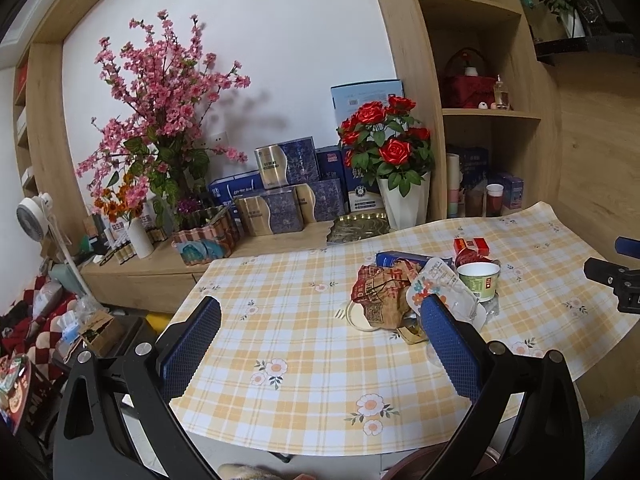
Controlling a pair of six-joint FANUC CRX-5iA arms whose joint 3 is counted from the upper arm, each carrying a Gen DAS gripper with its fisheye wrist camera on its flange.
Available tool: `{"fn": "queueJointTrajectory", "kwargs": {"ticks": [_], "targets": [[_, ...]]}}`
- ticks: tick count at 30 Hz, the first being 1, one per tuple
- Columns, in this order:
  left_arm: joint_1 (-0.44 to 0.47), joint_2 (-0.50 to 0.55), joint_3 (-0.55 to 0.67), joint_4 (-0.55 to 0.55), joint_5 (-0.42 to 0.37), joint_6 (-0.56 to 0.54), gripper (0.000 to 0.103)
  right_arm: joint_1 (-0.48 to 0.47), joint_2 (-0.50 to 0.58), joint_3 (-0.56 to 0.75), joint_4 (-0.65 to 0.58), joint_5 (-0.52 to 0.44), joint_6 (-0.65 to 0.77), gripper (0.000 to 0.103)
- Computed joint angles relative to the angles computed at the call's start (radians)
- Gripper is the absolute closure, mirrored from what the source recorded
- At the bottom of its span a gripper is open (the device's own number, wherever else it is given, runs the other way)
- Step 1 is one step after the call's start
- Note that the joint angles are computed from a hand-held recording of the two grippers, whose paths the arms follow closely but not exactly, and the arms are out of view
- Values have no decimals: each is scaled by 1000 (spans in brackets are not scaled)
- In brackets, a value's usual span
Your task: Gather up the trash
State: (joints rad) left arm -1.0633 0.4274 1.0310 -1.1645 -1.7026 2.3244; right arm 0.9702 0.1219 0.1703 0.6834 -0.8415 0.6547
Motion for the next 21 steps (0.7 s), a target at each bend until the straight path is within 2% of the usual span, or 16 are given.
{"fn": "queueJointTrajectory", "kwargs": {"ticks": [4, 7, 9, 11, 13, 14, 17, 21], "targets": [[10, -39, -89, -3, 55, 30, 5, -11, 4, -28, 28, 41, -43, 6], [29, -70, -156, 13, 100, 96, 5, -24, 23, -14, -27, 76, -4, 5], [43, -74, -173, 23, 109, 98, 5, -23, 43, -18, -1, 95, -3, 5], [58, -75, -192, 26, 111, 107, 5, -21, 81, 14, -33, 99, 63, 5], [68, -92, -240, 13, 140, 153, 5, -20, 140, 105, -153, 65, 207, 5], [70, -98, -256, 4, 147, 166, 5, -17, 166, 132, -164, 56, 249, 6], [98, -101, -281, 19, 161, 165, 5, 12, 257, 174, -30, -7, 278, 6], [149, -123, -336, 78, 204, 221, 5, 23, 363, 244, 22, -38, 350, 6]]}}
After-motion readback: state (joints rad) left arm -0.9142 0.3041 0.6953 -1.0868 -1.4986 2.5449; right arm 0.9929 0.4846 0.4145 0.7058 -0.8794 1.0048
